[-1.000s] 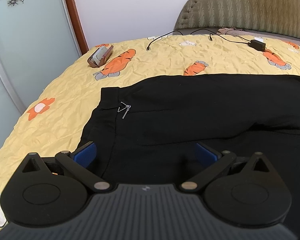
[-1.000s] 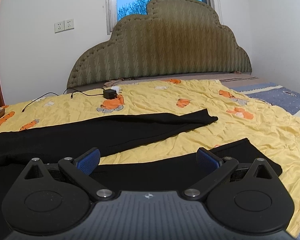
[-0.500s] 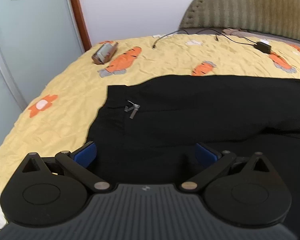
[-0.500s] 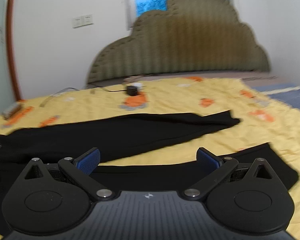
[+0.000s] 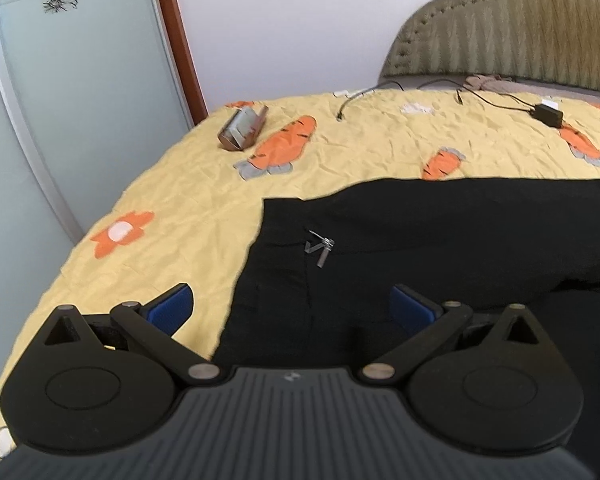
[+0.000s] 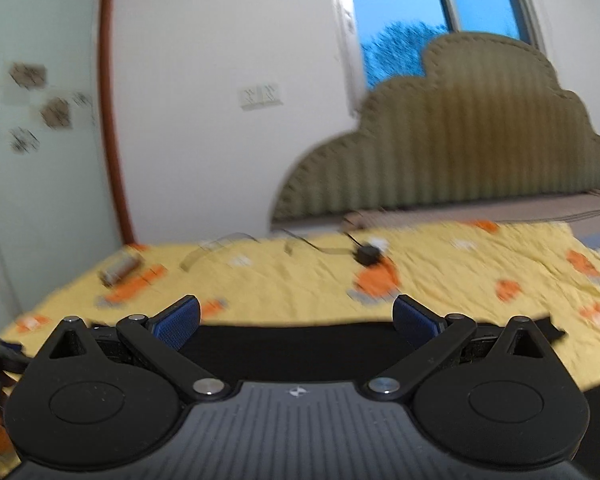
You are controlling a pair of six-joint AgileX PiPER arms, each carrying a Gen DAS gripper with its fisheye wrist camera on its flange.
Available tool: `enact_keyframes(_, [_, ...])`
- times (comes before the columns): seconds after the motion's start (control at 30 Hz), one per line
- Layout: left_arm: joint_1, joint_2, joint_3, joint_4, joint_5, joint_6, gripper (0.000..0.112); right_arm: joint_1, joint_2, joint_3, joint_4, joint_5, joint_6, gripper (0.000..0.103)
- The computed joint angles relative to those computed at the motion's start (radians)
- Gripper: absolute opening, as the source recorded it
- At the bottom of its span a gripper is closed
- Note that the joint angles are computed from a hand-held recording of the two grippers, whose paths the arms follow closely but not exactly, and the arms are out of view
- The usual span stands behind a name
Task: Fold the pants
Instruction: 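Move the left gripper to the trouser waistband and close on it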
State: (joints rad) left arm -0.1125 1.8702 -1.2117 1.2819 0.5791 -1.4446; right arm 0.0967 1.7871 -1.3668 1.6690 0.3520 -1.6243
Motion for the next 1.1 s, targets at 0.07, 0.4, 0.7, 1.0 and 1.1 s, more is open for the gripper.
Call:
enact_keyframes(0.07, [0.017,-0.006,0.006,0.015,-0.009,-0.004,0.103,-0.007,0.008,-0.049,-0.068,0.046,0.078,0.103])
enact_keyframes(0.4, [0.189,0.064,-0.082,-0.064,-0.094,0.146,0.103,0.093,0.169,-0.295,-0.535,0.016,0.487,0.103])
enact_keyframes(0.7, [0.292,0.178,-0.236,-0.227,-0.169,0.374,0.103,0.145,0.341,-0.556,-0.845,0.106,0.753,0.103])
enact_keyframes(1.0, [0.351,0.356,-0.532,-0.776,-0.150,0.882,0.103,0.178,0.579,-0.912,-1.110,0.237,1.034,0.103])
enact_keyframes(1.1, [0.370,0.433,-0.669,-0.941,-0.103,1.039,0.103,0.186,0.653,-1.032,-1.173,0.291,1.092,0.103])
